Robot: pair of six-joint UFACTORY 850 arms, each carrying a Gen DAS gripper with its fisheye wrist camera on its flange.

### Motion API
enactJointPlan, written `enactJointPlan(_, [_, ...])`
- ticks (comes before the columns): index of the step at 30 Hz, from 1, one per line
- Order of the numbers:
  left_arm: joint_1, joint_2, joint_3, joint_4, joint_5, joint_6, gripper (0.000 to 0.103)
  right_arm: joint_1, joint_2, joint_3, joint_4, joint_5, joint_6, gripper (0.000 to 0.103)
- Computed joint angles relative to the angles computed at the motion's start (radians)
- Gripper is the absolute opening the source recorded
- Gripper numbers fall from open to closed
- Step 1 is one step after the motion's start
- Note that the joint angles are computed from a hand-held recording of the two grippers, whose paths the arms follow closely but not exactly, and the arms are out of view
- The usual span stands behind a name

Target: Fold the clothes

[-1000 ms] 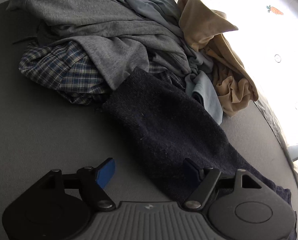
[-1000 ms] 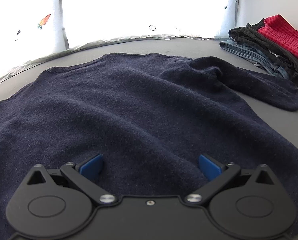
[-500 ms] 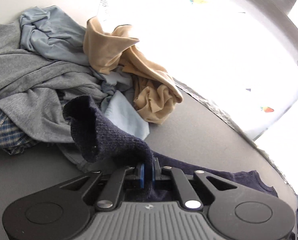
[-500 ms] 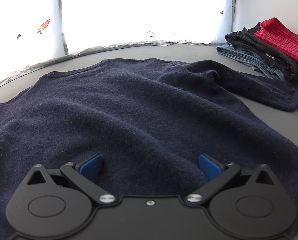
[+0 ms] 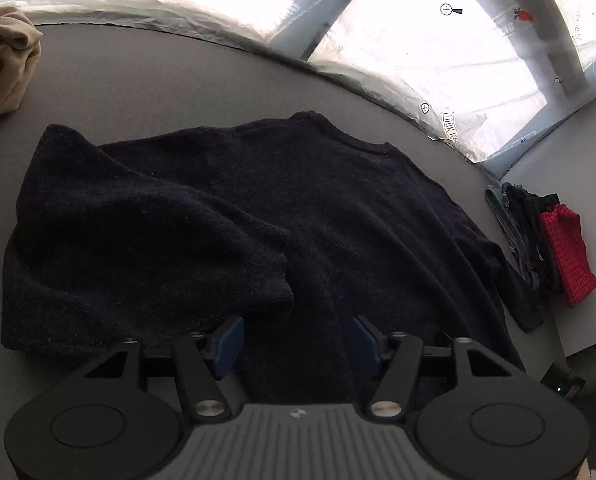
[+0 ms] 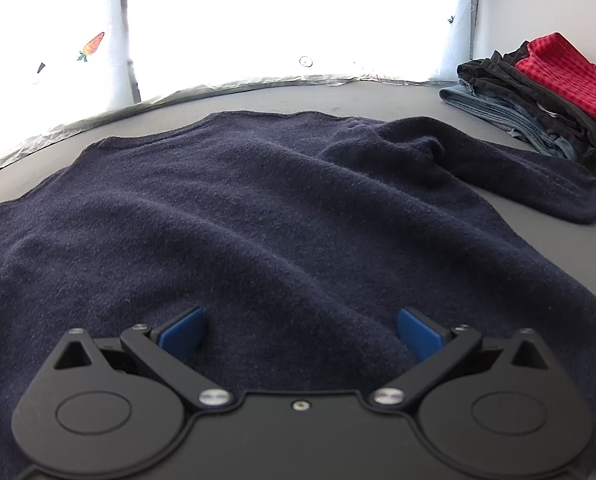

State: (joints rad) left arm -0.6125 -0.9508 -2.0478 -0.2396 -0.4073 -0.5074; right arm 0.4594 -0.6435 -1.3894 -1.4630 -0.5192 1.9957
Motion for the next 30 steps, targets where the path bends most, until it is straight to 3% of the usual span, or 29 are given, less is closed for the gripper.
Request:
enactJointPlan(5, [0.021, 0.014, 0.036, 0.174, -0.055, -0.286, 0.060, -0.004, -0.006, -0.025, 0.093, 0.003, -0.083, 0.103])
enactJointPlan(8, [0.028, 0.043, 0.082, 0.247, -0.080, -0.394, 0.061, -0.016, -0.001, -0.029, 0.128, 0.037, -0.131, 0.103])
enactJointPlan(12, [0.034, 0.055, 0.105, 0.297, -0.128, -0.480, 0.062, -0.049, 0.012, -0.054, 0.311, 0.130, -0.260, 0.102])
enactJointPlan(16, [0.052, 0.057, 0.129, 0.224, -0.130, -0.455, 0.065, -0.103, 0.048, -0.034, 0.299, 0.354, -0.058, 0.065])
enactJointPlan(21, [0.066, 0.068, 0.158, 0.143, -0.083, -0.406, 0.075, -0.179, -0.001, -0.051, 0.590, 0.861, 0.075, 0.059])
enactJointPlan(23, [0.067, 0.063, 0.150, 0.129, -0.088, -0.392, 0.077, -0.185, -0.056, -0.072, 0.623, 1.066, 0.160, 0.059])
enactJointPlan(24, [0.067, 0.059, 0.143, 0.125, -0.093, -0.388, 0.079, -0.184, -0.089, -0.103, 0.594, 1.126, 0.217, 0.059])
enactJointPlan(26, [0.067, 0.049, 0.126, 0.121, -0.107, -0.381, 0.080, -0.172, -0.143, -0.191, 0.420, 1.124, 0.334, 0.041])
enactJointPlan(30, [0.068, 0.038, 0.110, 0.095, -0.110, -0.353, 0.087, -0.151, -0.271, -0.402, 0.054, 1.186, 0.636, 0.036])
